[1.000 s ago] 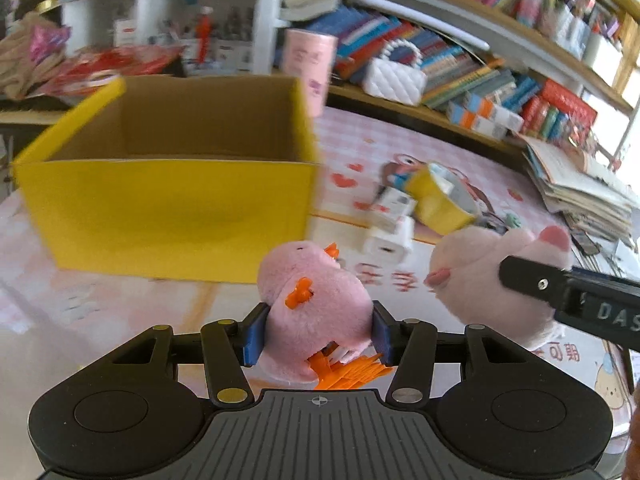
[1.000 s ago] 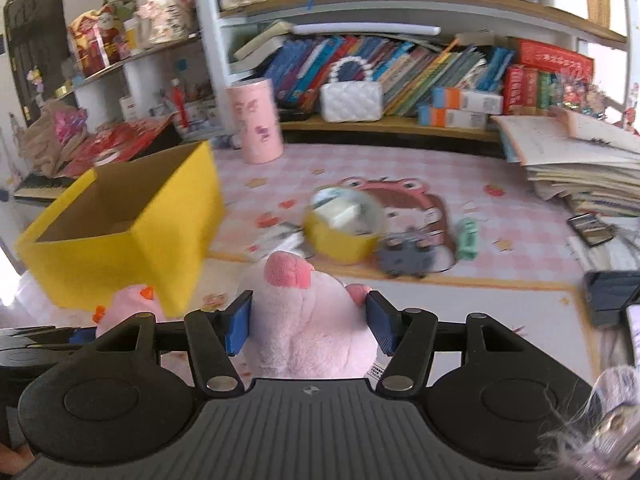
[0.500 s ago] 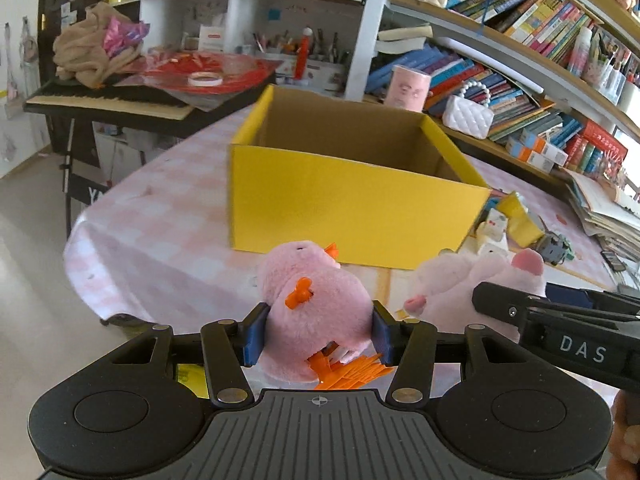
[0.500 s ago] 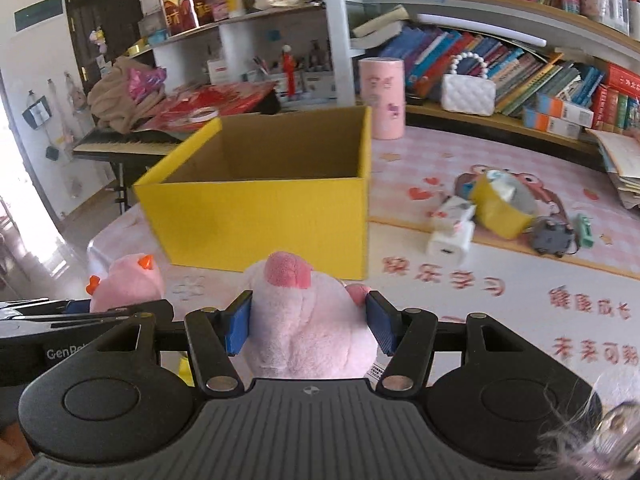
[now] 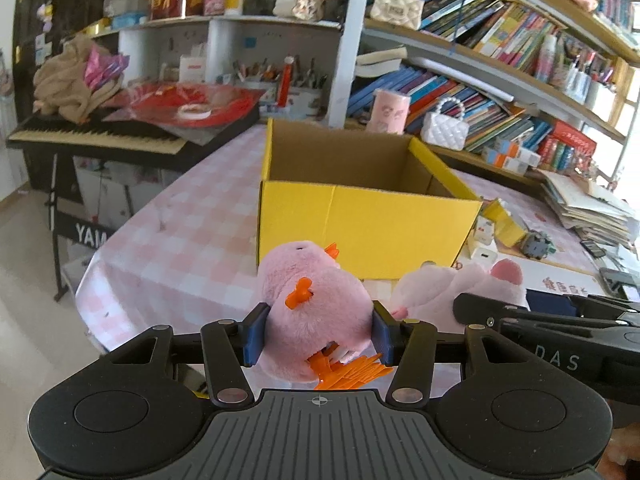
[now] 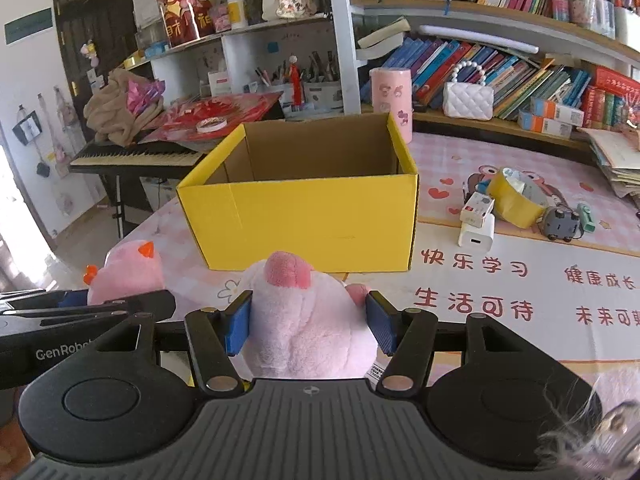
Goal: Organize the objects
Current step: 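Carry both plush toys over the yellow box with both tools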
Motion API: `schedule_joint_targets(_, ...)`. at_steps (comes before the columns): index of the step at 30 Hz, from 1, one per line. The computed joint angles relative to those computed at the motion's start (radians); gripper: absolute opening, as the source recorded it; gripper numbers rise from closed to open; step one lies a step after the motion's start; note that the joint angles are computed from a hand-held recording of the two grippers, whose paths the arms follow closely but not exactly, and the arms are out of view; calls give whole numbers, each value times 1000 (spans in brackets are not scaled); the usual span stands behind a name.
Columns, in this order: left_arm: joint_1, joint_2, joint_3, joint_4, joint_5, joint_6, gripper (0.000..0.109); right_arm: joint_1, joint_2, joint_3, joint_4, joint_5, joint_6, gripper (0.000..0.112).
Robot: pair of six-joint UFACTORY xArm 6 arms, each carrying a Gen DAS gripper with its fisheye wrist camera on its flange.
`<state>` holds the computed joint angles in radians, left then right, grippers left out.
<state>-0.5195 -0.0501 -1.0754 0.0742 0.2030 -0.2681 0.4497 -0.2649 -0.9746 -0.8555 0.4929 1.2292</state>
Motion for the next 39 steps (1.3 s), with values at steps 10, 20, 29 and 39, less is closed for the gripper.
schedule_joint_targets(10,-10,99,-156,-307,-57,298,51,-21,16,-99,-164,52,152,57)
schedule_joint_targets(20,13,320,-456,-206,-9,220,51,-146,237,-340,-212,-44,98,57)
schedule_joint_targets(29,17,588,-826,-101,166,148,51,-225,485,-548,10,-139,-260,57)
schedule_joint_targets(39,21,821,-1180,-10,391,71,51,-257,693,-746,506,-121,-858,57)
